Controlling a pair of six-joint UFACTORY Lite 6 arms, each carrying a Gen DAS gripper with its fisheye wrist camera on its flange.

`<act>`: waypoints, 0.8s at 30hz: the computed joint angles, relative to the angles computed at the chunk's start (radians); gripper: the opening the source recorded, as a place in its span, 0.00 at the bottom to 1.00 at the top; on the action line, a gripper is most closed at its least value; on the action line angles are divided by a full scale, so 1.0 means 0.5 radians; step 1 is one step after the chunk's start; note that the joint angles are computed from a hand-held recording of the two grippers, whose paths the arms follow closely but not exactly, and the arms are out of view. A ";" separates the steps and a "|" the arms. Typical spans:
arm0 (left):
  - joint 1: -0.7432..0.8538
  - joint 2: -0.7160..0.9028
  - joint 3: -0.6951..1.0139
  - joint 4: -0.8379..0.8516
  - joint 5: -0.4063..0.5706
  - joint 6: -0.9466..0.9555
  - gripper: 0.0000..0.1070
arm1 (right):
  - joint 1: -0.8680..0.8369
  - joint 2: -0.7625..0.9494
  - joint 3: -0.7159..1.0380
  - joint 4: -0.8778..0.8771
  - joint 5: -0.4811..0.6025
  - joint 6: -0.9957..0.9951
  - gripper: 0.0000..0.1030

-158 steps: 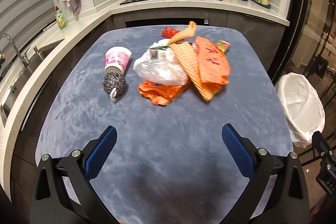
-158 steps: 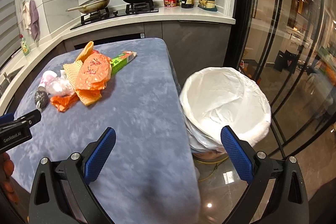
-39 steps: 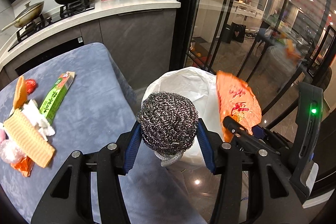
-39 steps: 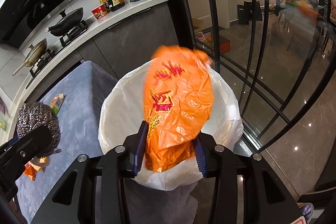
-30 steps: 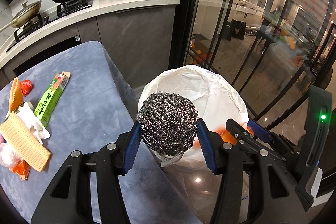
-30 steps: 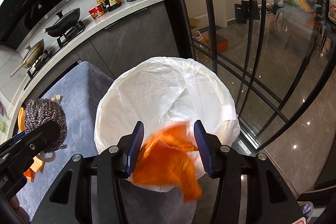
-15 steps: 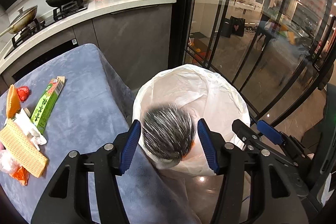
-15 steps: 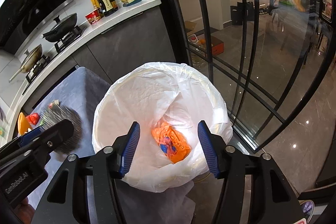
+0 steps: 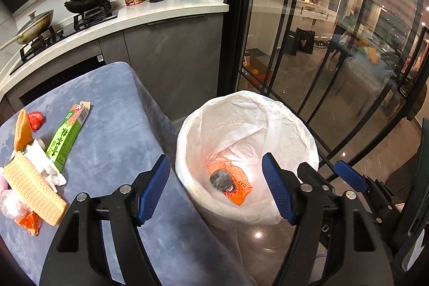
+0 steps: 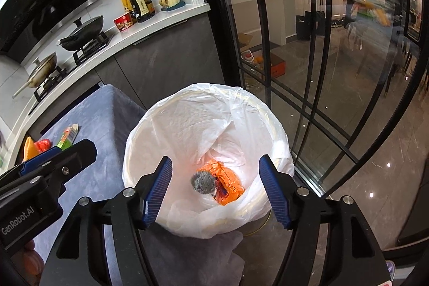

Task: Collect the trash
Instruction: 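Open the right gripper to drop the bag while the left gripper drops the scrubber into the bin, then move both open grippers back over the trash pile on the table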

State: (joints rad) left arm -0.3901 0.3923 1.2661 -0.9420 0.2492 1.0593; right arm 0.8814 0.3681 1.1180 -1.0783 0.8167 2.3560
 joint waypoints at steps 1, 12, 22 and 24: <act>0.015 -0.011 -0.010 -0.016 0.006 0.016 0.63 | 0.008 -0.006 0.002 0.005 0.011 -0.006 0.63; 0.353 -0.139 -0.119 -0.183 0.104 0.205 0.67 | 0.102 0.119 0.240 0.070 0.096 -0.144 0.69; 0.829 -0.135 -0.122 -0.267 0.225 0.400 0.72 | 0.189 0.587 0.948 0.174 0.093 -0.470 0.77; 0.948 -0.109 -0.099 -0.270 0.235 0.434 0.76 | 0.196 0.704 1.131 0.214 0.075 -0.557 0.77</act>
State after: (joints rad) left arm 0.0839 0.3377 1.2166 -1.0769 0.3668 1.2765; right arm 0.9795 0.7203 1.6835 -0.9712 0.8543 2.0777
